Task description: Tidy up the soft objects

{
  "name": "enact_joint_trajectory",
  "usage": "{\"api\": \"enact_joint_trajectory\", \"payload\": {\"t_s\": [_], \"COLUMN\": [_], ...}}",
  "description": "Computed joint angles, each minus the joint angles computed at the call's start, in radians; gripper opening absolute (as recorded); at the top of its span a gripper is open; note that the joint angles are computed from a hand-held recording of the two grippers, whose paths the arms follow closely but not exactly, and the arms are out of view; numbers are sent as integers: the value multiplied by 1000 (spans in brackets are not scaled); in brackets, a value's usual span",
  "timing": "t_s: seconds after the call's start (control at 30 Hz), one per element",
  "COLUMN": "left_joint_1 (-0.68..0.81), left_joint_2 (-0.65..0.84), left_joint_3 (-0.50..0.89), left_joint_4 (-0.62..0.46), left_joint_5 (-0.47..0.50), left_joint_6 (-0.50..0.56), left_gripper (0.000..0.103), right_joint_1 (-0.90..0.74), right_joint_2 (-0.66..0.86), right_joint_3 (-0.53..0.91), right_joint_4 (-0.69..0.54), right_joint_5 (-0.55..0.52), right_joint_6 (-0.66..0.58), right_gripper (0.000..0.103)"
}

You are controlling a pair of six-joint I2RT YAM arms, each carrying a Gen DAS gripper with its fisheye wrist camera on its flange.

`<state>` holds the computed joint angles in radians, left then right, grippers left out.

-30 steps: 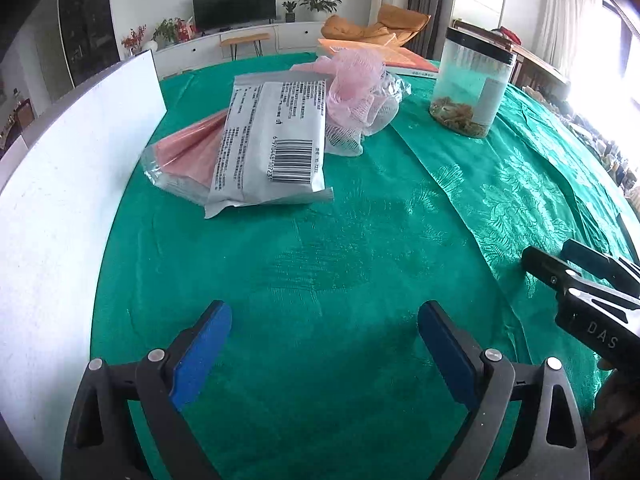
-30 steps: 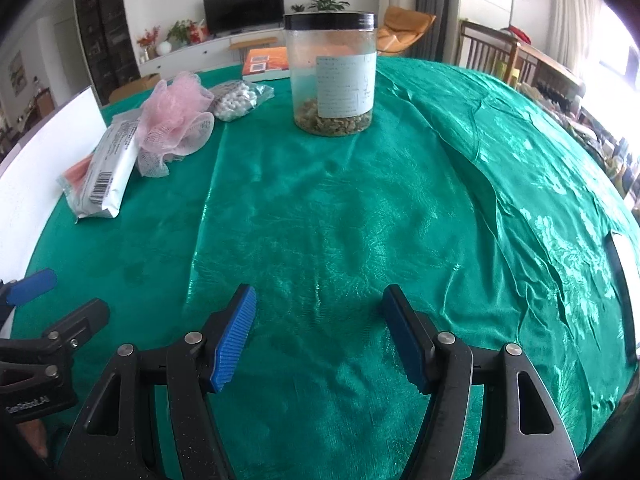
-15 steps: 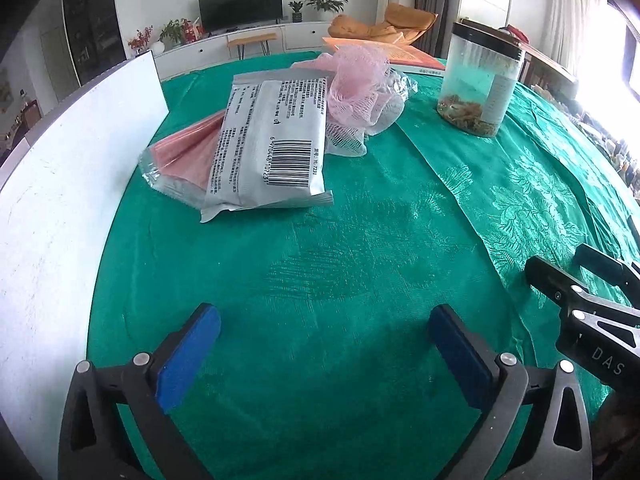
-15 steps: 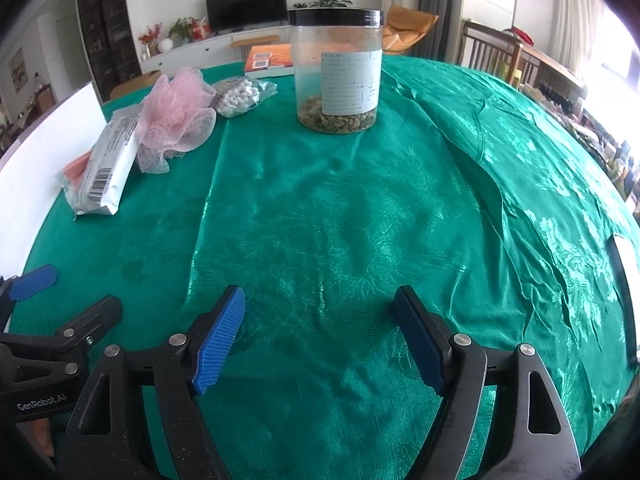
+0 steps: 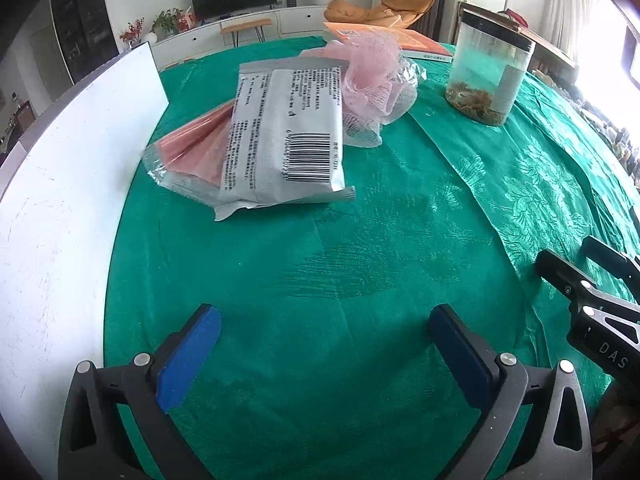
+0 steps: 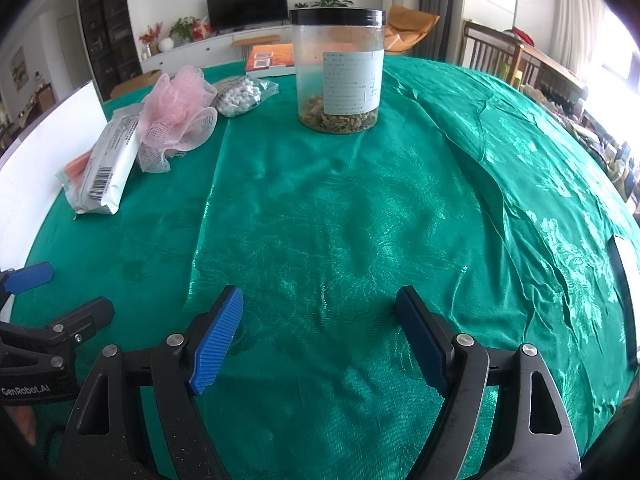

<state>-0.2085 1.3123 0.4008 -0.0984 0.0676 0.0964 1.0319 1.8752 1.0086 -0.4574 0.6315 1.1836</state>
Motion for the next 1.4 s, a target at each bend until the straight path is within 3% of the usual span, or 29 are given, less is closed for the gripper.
{"api": "enact_joint_trajectory", "payload": {"t_s": [0.2,1.4], "left_joint_1": [28,38], "left_joint_2": [-22,-19], "left_joint_3": [-51,-55], "left_joint_4": [83,96], "left_joint_5": [28,43], "left_joint_6": [25,38], "left_gripper": [103,103], "right_joint_1": [0,0], "right_joint_2": [0,0], "right_joint_3": [0,0], "right_joint_4": [0,1], "right_joint_5": [0,0], "right_joint_6": [0,0], "right_gripper": [81,82]}}
